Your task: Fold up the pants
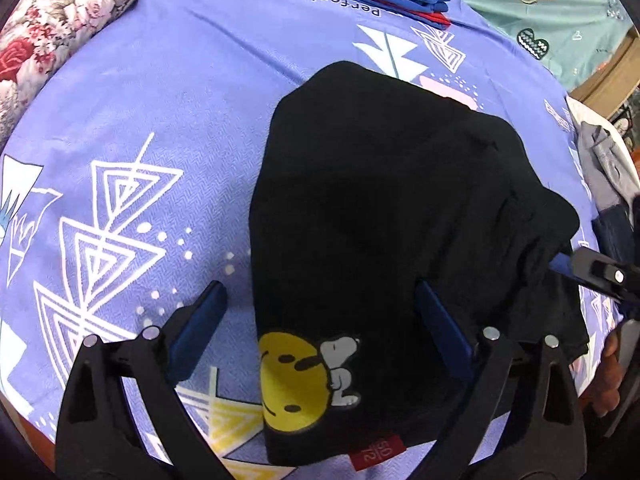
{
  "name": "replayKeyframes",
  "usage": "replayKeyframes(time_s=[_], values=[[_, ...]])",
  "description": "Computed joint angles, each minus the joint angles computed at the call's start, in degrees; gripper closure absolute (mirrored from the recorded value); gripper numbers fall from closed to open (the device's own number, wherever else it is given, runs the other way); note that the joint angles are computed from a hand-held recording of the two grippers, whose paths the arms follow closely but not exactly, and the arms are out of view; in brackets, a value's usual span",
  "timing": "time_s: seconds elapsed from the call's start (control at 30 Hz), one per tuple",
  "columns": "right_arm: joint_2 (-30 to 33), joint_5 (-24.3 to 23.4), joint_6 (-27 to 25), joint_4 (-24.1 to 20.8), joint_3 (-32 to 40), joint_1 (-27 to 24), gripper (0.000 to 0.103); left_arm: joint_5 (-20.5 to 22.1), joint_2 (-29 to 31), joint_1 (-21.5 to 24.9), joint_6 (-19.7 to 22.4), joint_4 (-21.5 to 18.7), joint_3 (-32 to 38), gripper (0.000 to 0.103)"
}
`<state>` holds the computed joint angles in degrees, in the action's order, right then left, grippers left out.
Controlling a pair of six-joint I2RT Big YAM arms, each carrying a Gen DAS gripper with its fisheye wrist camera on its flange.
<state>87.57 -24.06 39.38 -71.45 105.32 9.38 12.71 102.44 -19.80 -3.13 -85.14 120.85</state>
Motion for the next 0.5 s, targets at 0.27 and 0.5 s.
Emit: replayKeyframes(time_s=[0.27,0.5], values=[[4.7,-2.6,4.0,1.2,3.7,0.0,0.019,0.6,-0.3,0.2,2.3,1.5,-0.8,0.004],[6.9,2.5,0.7,0.3,7.8,1.5,0.043,0.5,0.2,0.2,3.1,1.3,-0.3,0.004]])
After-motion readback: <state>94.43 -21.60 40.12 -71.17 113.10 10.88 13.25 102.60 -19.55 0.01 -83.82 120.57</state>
